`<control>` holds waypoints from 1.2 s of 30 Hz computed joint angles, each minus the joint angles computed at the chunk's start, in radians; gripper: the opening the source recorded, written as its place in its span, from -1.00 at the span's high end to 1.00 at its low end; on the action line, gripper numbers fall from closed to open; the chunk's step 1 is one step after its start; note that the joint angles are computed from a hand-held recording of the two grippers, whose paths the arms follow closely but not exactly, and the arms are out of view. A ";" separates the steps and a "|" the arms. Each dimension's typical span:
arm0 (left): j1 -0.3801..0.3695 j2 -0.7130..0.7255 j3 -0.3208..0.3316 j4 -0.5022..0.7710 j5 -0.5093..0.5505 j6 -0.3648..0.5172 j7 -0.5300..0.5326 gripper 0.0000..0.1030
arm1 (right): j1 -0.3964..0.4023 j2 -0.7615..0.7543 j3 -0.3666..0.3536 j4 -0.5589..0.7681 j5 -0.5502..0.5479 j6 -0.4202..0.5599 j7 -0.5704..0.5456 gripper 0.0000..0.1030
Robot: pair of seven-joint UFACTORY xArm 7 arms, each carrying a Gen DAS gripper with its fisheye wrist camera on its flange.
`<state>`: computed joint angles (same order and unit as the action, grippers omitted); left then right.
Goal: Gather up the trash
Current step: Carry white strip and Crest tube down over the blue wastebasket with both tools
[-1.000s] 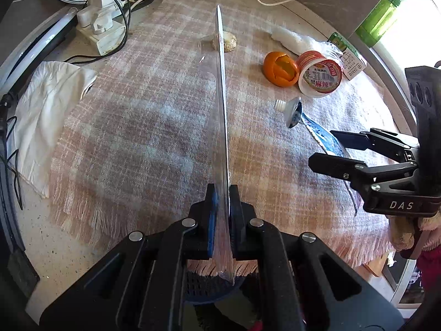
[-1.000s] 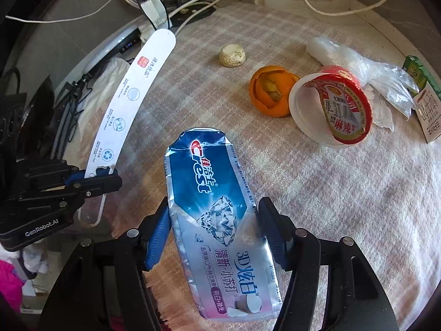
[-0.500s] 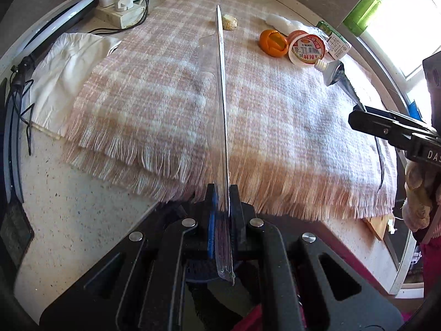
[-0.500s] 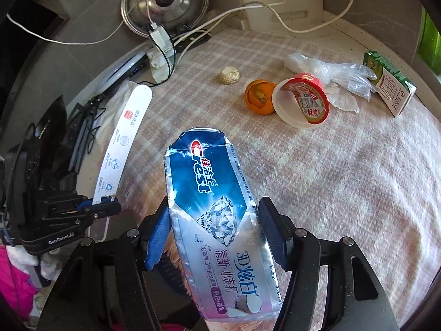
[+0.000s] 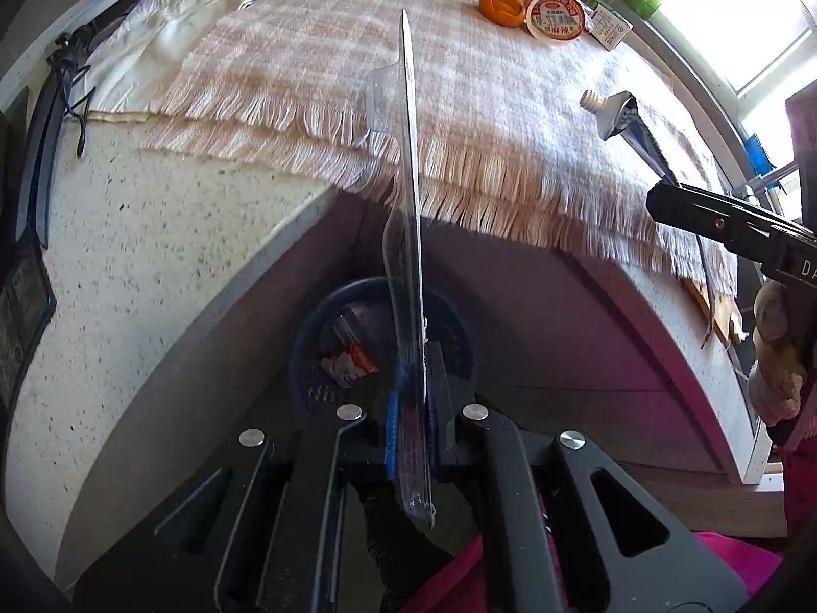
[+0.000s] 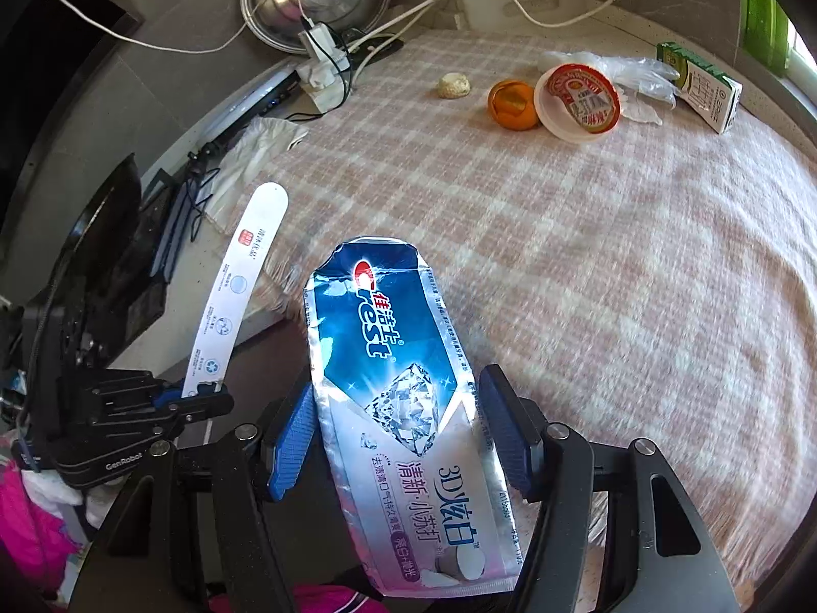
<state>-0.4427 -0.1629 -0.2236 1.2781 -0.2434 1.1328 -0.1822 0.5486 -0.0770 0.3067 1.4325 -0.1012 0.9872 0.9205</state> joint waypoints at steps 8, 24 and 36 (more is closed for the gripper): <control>0.000 -0.107 0.024 -0.150 -0.062 0.010 0.074 0.88 | 0.051 0.026 0.035 -0.021 -0.020 -0.027 0.136 -0.20; -0.012 -0.102 0.022 -0.302 -0.109 0.024 0.151 0.88 | 0.147 0.093 0.047 -0.070 -0.033 -0.022 0.304 -0.20; -0.027 -0.041 0.005 -0.338 -0.104 0.019 0.148 0.88 | 0.174 0.154 0.032 -0.088 0.001 -0.010 0.306 -0.20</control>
<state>-0.4693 -0.2039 -0.2183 0.9405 -0.3472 1.1514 -0.0341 0.7226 0.0773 0.3384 1.3449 -0.1001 0.9770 1.2270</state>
